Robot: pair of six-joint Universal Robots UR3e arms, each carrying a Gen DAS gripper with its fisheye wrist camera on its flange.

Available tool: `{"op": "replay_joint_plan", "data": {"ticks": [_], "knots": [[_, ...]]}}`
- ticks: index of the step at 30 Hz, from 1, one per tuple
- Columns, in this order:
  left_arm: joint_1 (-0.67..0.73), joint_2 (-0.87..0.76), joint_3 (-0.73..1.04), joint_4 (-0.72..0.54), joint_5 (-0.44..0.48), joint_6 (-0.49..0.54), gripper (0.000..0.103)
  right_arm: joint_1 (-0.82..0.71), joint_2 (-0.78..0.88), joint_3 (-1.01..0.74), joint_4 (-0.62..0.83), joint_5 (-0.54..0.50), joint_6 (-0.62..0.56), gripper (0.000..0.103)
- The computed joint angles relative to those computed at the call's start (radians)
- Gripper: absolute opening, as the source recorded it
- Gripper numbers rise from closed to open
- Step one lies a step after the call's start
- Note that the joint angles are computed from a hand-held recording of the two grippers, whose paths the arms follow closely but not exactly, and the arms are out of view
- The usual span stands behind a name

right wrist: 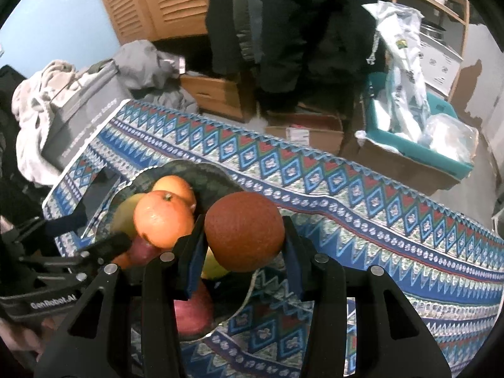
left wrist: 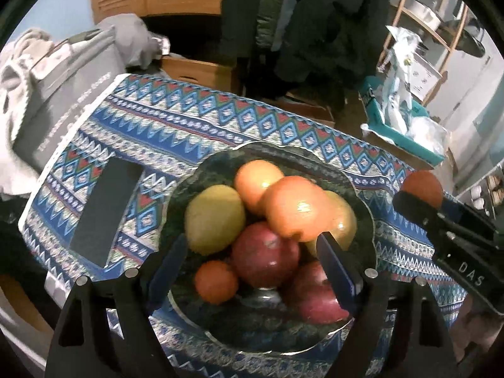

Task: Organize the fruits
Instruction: 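Open the left tool to drop its orange into the bowl while the right tool releases its orange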

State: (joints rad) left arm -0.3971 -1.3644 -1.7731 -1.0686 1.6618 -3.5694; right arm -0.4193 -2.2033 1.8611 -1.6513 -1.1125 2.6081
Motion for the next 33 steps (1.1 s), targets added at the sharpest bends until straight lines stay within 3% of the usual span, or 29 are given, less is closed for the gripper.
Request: {"op": "replay_joint_plan", "data": {"ticks": [16,18,22,33], "knots": [[0.138,0.203,-0.106,-0.099,-0.021,0.023,0.085,0.274,0.071,0.041,-0.076,-0.061,0.141,0.044],[0.145,0.215,-0.106,-0.103,-0.024,0.028,0.085,0.282,0.075,0.045,-0.077,-0.061,0.143,0.045],[0.148,0.226,-0.104,-0.105,-0.027,0.033,0.085,0.264,0.063,0.049,-0.064,-0.024,0.136,0.059],[0.123,0.220,-0.069,-0.110,-0.019,0.026,0.085,0.150,0.008,-0.005,0.032,0.018,0.079,0.061]]}}
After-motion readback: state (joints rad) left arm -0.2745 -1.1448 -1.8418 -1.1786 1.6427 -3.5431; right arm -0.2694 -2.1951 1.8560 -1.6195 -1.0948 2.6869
